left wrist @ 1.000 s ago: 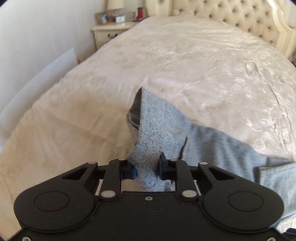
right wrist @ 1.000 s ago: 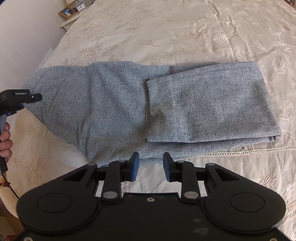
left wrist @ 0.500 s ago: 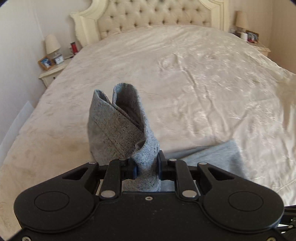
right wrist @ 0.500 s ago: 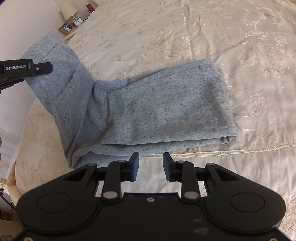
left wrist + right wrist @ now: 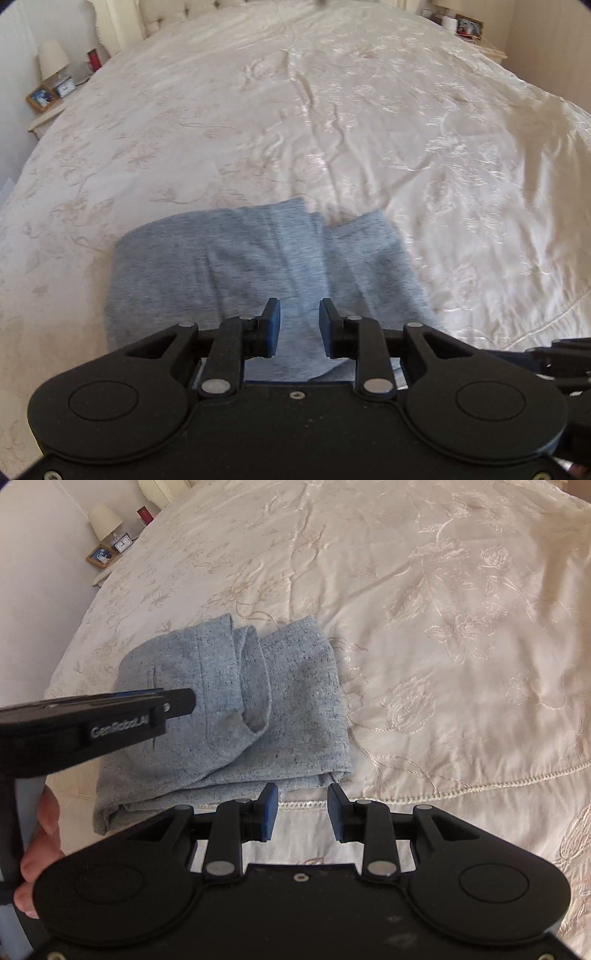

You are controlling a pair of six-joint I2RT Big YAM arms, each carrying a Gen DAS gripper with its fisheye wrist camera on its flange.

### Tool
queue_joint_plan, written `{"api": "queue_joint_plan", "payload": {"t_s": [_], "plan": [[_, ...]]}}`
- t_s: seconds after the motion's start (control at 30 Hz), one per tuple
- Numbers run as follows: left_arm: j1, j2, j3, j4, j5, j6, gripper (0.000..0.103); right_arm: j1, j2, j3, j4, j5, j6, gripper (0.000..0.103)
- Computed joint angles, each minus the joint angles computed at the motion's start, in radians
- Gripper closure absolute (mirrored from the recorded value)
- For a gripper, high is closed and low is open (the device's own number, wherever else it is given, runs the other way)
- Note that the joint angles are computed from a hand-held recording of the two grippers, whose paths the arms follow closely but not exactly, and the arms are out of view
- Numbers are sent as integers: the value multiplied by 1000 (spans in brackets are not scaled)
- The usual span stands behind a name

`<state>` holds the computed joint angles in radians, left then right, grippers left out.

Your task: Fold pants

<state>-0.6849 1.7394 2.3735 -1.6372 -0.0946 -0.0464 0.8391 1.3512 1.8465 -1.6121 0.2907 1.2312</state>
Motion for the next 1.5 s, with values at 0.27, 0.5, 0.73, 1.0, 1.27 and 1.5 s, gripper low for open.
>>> {"api": "queue_joint_plan", "payload": {"t_s": [0.27, 0.5, 0.73, 1.0, 1.27, 1.5], "plan": [[165, 37, -41, -1, -76, -38, 70, -69, 99, 68, 117, -27, -149, 69], [131, 146, 12, -1, -41, 46, 85, -123, 188, 150, 103, -38, -203, 68], [96, 129, -22, 16, -73, 145, 103, -161, 228, 169, 88, -63, -218, 67], [201, 50, -18, 21, 13, 100, 80, -182, 202, 90, 200, -95, -236, 64], [265, -33, -152, 68, -67, 133, 80, -199, 229, 54, 269, -162, -300, 64], [272, -80, -227, 78, -38, 173, 80, -187, 189, 57, 209, -102, -305, 100]]}}
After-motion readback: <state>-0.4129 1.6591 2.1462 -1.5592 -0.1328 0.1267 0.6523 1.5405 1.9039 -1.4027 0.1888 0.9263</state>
